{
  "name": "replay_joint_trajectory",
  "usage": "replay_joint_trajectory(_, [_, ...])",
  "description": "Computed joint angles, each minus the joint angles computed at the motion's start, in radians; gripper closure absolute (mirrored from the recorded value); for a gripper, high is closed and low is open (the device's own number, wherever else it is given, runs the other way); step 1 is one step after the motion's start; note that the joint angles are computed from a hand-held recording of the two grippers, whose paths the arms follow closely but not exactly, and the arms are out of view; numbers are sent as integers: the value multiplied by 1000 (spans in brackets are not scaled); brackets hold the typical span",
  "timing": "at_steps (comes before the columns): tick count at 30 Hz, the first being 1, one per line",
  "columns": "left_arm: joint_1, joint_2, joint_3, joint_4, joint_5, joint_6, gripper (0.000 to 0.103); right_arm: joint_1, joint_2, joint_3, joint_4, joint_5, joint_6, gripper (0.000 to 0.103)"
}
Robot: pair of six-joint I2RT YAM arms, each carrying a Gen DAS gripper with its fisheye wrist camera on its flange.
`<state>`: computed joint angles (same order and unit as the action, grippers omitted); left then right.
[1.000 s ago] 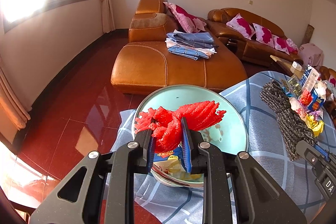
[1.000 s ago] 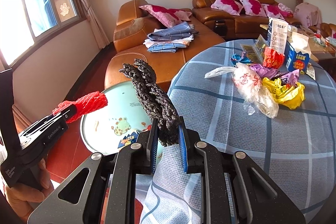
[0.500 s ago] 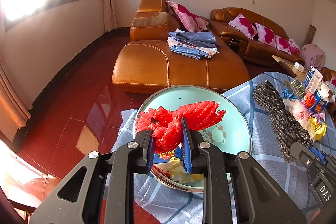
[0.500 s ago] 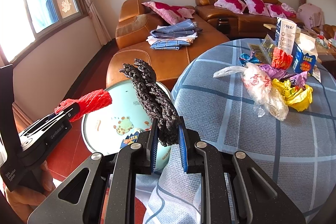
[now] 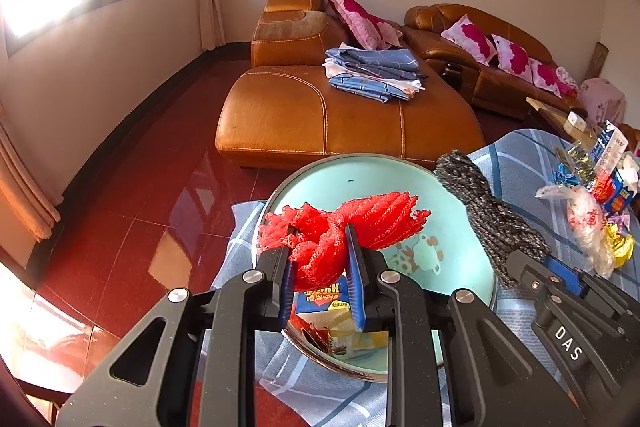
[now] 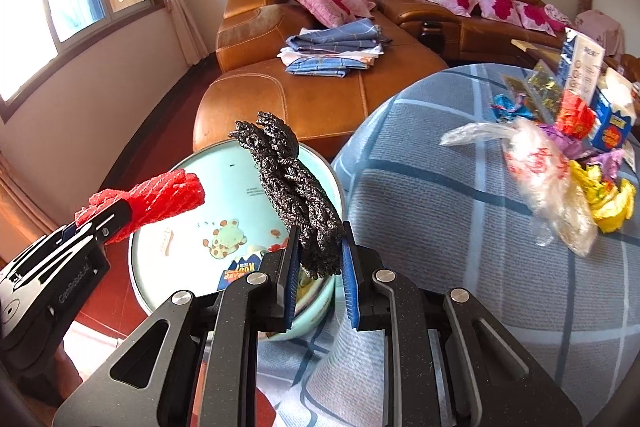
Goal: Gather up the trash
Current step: 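Open the right gripper over the bin while the left gripper releases the red net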
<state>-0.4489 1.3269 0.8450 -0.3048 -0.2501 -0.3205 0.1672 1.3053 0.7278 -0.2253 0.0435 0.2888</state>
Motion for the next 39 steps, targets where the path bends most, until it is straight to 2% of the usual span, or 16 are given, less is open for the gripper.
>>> replay_joint_trajectory(1, [0,6,3,0,0,-2,81,-9,17,7,3,-24,-2,69])
replay_joint_trajectory(3, [6,13,1,4,6,0,81,-18,13,-6,20,-25,9,64])
replay_joint_trajectory(10, [12,42,8,10,12,-3,81,-42,-111,-85,26,12,13,64])
replay_joint_trajectory(18, [-17,63,18,25,-3,12,80,-101,-318,-171,-48,20,17,64])
replay_joint_trajectory(21, [-30,62,13,31,-9,12,62,-122,-385,-189,-87,7,17,64])
replay_joint_trajectory(22, [-38,58,9,30,-25,6,48,-130,-405,-195,-98,2,20,64])
replay_joint_trajectory(23, [-48,54,8,29,-43,2,45,-137,-420,-198,-108,-3,23,64])
replay_joint_trajectory(27, [-73,38,1,26,-75,9,44,-142,-454,-204,-125,4,31,64])
replay_joint_trajectory(32, [-99,16,1,7,-100,-12,22,-182,-508,-206,-164,-10,30,64])
replay_joint_trajectory(39, [-127,-24,-3,-18,-127,-44,10,-259,-573,-221,-211,-42,9,63])
